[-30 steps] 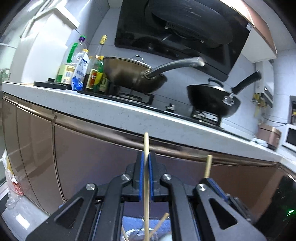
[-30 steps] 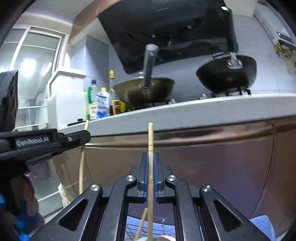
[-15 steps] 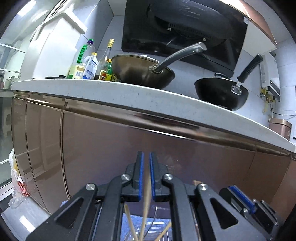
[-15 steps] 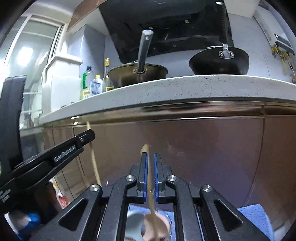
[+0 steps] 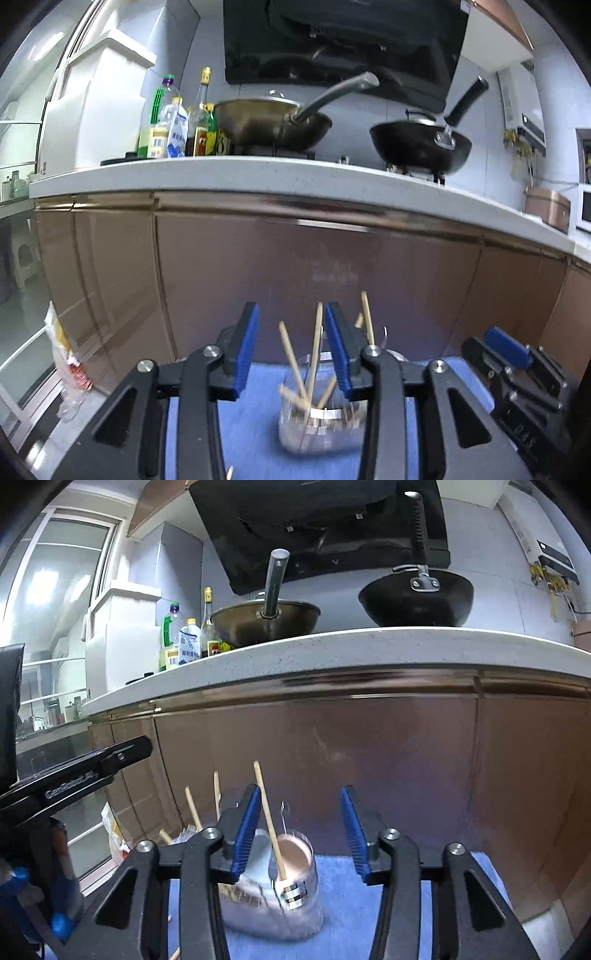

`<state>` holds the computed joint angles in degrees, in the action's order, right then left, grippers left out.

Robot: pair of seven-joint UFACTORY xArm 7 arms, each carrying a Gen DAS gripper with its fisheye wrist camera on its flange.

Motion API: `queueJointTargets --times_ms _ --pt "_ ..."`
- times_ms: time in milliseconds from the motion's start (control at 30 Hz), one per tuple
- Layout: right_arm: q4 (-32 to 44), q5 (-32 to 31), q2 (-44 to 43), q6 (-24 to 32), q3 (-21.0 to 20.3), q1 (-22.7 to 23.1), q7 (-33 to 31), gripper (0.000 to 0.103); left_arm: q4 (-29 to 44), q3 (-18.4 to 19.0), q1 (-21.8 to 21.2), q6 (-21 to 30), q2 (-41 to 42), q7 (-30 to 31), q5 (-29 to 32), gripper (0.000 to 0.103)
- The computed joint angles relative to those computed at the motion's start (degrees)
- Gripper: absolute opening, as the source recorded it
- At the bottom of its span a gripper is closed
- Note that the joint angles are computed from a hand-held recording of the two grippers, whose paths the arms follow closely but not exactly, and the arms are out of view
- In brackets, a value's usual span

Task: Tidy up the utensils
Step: 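Lower both chopsticks into the holder and open both tools, then withdraw both open tools and move toward the last two chopsticks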

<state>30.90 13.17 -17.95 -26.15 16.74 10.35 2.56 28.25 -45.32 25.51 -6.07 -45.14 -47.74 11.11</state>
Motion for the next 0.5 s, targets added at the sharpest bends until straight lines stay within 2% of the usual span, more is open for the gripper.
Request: queueJointTargets --times_ms 133,200,333,500 --pt "-3.7 1.6 -6.0 4.6 2.9 -2.1 0.1 0.047 -2.7 4.3 -7.8 7.0 -4.0 0.4 0.7 0.035" --pt "-5.7 1.7 -9.6 6.6 4.9 -3.8 1.3 0.052 -3.6 5.7 -10.6 10.3 -6.1 -0.2 1.6 0.036" --pt "-9.2 -0.6 -16.0 10.2 3.7 -2.6 4.2 0.056 -5.3 8.7 -16.5 16.0 -10.2 -1.5 3.3 0.036" --pt "-12.4 -3.8 -23.1 14.4 2.4 -0.7 7.2 0.057 -6.2 10.4 -21.7 21.9 -14.8 -3.0 5.7 0.036"
